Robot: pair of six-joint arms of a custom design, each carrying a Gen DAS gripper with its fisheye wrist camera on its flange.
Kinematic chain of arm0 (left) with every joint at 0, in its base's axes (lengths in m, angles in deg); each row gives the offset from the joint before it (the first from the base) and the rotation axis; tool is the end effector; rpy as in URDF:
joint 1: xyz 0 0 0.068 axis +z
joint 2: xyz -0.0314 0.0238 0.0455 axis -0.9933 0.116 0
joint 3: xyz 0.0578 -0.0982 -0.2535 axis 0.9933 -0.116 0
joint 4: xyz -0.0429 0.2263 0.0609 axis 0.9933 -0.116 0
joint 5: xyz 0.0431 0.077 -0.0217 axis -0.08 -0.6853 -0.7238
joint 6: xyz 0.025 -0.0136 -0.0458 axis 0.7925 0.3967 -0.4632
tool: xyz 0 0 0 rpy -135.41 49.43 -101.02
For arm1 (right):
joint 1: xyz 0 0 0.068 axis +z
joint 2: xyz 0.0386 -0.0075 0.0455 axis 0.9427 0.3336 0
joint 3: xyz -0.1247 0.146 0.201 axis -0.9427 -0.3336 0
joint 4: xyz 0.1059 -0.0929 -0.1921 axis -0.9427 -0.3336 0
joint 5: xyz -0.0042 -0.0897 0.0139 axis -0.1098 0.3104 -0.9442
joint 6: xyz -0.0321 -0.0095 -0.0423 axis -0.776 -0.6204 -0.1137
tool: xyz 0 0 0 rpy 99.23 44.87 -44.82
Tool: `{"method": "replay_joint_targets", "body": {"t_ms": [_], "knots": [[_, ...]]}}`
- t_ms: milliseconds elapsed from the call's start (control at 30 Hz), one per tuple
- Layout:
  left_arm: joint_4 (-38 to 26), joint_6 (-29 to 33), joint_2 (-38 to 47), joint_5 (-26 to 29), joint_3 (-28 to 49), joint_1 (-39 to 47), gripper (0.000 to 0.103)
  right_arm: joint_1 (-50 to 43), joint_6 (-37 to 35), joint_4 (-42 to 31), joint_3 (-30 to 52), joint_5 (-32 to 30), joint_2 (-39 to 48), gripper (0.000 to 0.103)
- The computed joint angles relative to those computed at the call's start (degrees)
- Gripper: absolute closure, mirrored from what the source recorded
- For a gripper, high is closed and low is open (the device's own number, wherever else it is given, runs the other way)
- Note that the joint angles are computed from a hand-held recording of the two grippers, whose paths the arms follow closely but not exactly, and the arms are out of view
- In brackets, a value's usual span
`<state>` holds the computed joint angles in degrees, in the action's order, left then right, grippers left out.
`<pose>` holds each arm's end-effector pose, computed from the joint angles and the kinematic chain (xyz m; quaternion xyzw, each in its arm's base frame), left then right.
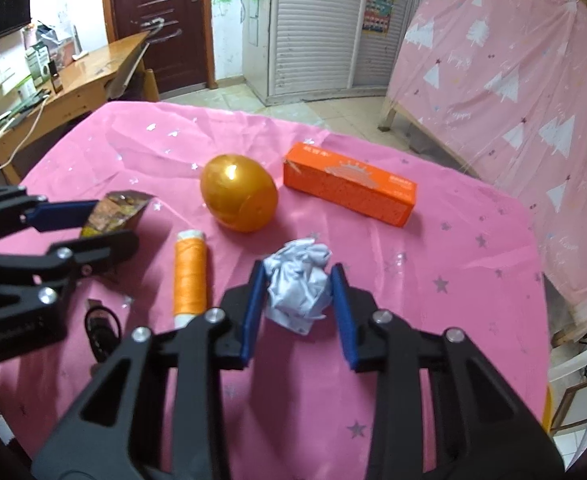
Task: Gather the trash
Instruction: 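Grasp the brown snack packet with the left tool while the right tool grasps the white paper ball, then carry the snack packet and paper ball to the yellow bin and open both tools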
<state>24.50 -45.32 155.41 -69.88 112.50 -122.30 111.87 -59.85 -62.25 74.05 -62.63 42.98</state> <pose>0.2027 -0.1465 0.1823 -0.0639 0.9514 -0.0104 0.3010 0.2281 0.1948 0.1974 -0.2882 0.8940 0.0732 0.3353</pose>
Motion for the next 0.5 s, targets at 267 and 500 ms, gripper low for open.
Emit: {"method": "replay_joint_targets", "body": {"t_ms": [267, 500], "knots": [[-5.7, -2.0, -0.5, -3.6, 4.8, -4.2, 0.064, -2.1, -0.1, 0.1, -3.7, -0.1, -6.3, 0.072], [-11.1, -3.7, 4.3, -7.3, 14.6, -10.5, 0.064, -8.5, -2.0, -0.3, -8.5, -2.5, -14.6, 0.072]]}}
